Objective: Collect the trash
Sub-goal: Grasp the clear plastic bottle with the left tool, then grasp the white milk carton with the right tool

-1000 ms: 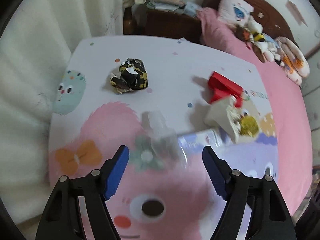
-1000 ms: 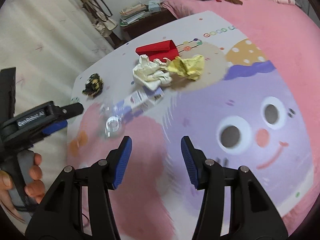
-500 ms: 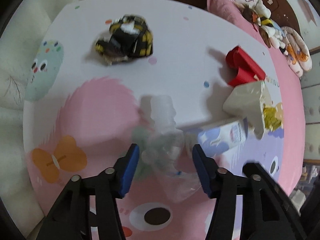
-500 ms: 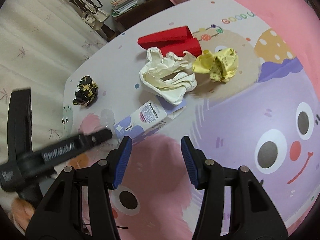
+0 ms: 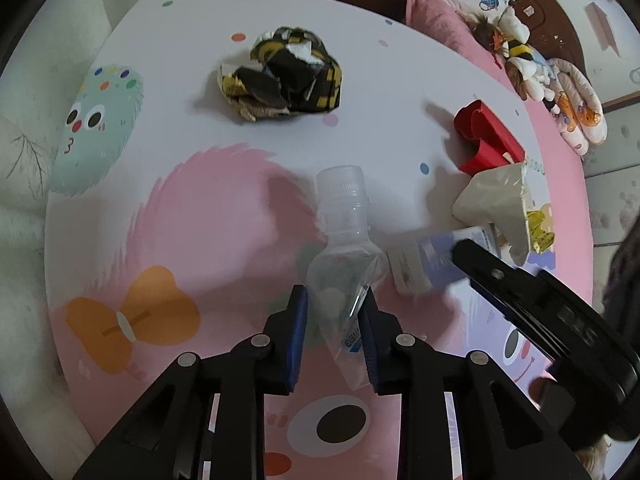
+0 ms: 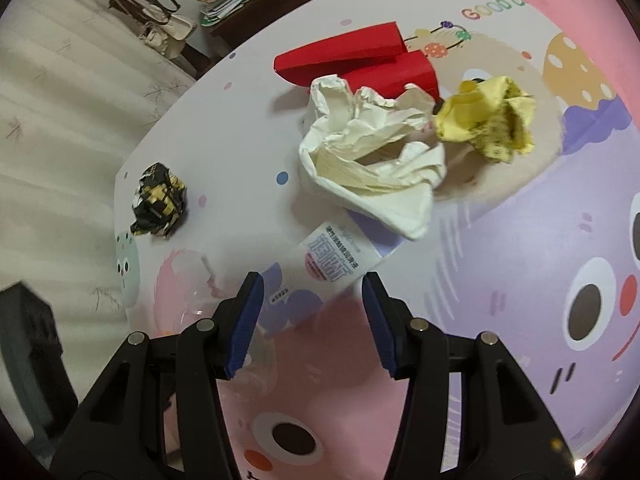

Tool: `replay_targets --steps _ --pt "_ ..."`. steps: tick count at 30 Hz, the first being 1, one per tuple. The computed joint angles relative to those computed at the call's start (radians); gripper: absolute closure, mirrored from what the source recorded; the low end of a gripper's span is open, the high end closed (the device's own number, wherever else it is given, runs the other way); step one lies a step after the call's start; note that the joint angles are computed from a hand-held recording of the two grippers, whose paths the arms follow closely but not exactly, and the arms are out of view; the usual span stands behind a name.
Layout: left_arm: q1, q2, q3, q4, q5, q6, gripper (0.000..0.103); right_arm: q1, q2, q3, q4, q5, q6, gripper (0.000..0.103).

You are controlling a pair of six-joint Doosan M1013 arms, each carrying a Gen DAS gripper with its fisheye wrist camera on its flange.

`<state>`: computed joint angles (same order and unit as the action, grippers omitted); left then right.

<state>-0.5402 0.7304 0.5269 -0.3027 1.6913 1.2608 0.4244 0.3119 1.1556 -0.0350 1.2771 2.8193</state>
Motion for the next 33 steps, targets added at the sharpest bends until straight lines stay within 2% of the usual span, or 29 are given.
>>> replay_targets --steps 2,4,13,18,22,28,29,30,31,33 --pt "0.005 0.001 -0.009 -0.001 0.005 0.014 0.078 -0.005 0.016 -0.015 0.006 0.02 0.01 0.055" --pt "0.006 0.004 -0.02 -0.004 0.015 0.025 0.078 -0.009 0.023 -0.015 0.011 0.004 0.026 0.054" --pt "-0.014 0.029 -0.052 -0.001 0.055 0.059 0.078 -0.024 0.058 -0.056 0.028 0.024 0.066 0.049" --pt "-0.023 0.027 -0.044 0.003 0.042 0.082 0.078 -0.033 0.078 -0.084 0.049 0.053 0.058 0.043" --pt "-0.026 -0.003 0.006 0.022 0.01 0.094 0.079 -0.031 0.092 -0.102 0.034 0.073 0.067 0.04" --pt "-0.015 -0.027 0.031 0.025 -0.018 0.083 0.079 -0.033 0.14 -0.167 0.023 0.146 0.067 0.037" --pt "-0.012 -0.033 0.037 0.03 -0.022 0.088 0.079 -0.032 0.148 -0.181 0.016 0.159 0.056 0.04" --pt "-0.011 -0.04 0.043 0.039 -0.03 0.094 0.079 -0.03 0.152 -0.188 0.01 0.166 0.05 0.05" --pt "-0.01 -0.045 0.048 0.046 -0.036 0.1 0.079 -0.029 0.151 -0.188 0.01 0.162 0.045 0.052" --pt "-0.007 -0.058 0.064 0.051 -0.048 0.109 0.079 -0.026 0.139 -0.173 0.013 0.141 0.041 0.065"
